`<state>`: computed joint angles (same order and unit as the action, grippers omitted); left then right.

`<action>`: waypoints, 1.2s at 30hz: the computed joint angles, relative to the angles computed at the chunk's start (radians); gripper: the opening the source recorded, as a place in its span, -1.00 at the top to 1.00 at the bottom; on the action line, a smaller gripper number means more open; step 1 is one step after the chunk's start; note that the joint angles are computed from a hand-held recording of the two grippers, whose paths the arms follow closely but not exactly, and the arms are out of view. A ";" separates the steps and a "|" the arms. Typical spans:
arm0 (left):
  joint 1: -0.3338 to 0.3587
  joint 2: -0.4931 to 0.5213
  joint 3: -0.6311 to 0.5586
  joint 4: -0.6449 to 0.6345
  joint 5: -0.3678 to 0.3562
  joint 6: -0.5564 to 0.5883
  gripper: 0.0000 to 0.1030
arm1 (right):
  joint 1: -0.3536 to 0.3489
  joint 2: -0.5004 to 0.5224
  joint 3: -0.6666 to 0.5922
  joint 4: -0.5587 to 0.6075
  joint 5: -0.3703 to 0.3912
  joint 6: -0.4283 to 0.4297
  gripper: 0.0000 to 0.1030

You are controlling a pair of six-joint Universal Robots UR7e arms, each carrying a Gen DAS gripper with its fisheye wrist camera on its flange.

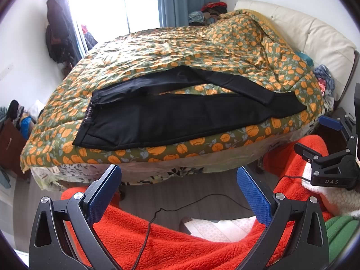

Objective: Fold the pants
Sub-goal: 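Move both open tools toward the black trousers on the duvet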

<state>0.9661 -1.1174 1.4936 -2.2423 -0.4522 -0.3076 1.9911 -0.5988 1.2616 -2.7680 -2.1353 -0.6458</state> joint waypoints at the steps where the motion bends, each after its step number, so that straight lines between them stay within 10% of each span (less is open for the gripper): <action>1: 0.000 0.000 0.000 0.000 0.000 0.000 -0.99 | 0.000 0.001 0.001 0.000 0.000 0.001 -0.99; 36: 0.003 0.005 0.003 -0.060 0.009 0.065 -0.99 | -0.003 0.003 0.002 0.004 0.008 0.003 -0.99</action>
<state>0.9691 -1.1124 1.4965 -2.3022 -0.4428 -0.2427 1.9882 -0.5953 1.2631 -2.7641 -2.1271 -0.6424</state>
